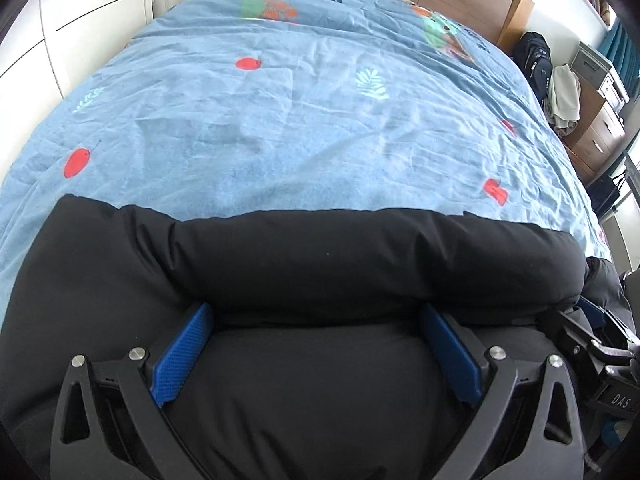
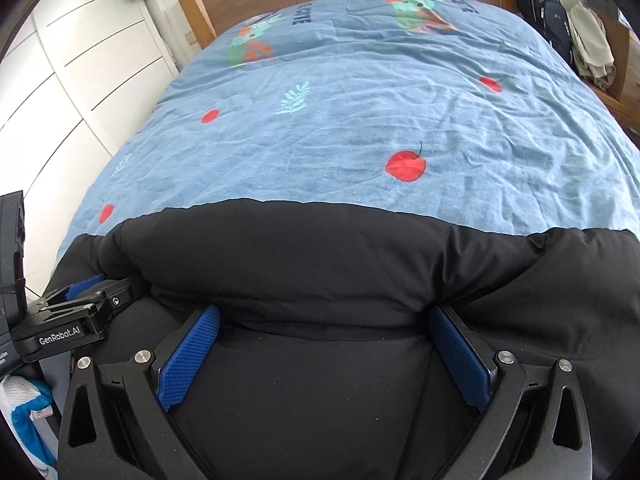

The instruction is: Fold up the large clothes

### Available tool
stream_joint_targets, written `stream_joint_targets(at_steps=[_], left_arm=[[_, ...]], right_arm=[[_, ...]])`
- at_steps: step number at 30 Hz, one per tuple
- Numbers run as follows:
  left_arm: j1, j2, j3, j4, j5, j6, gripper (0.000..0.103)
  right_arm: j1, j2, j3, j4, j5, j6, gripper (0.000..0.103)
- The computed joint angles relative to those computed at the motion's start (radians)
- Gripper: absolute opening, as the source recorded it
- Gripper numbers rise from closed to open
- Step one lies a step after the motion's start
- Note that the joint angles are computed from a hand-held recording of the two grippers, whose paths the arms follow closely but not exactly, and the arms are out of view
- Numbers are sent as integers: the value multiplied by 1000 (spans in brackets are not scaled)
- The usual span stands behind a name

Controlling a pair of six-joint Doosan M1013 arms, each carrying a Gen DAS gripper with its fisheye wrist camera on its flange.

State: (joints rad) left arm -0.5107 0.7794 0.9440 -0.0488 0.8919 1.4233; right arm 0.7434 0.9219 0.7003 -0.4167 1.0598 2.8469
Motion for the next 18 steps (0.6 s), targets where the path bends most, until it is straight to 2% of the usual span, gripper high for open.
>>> stream_joint_targets(at_steps=[5, 9, 14, 18], left_arm=[[12, -21, 21, -51, 16, 32, 103], [31, -56, 58, -59, 17, 47, 103], [64, -119, 148, -3, -11, -15, 103], [97, -180, 243, 53, -53, -93, 103]], right_arm=[[4, -46, 78, 1, -40, 31, 102], [9, -109, 185, -17, -63, 110, 102], [27, -193, 327, -77, -49, 260, 102], [50, -237, 391, -119, 8, 312, 102]])
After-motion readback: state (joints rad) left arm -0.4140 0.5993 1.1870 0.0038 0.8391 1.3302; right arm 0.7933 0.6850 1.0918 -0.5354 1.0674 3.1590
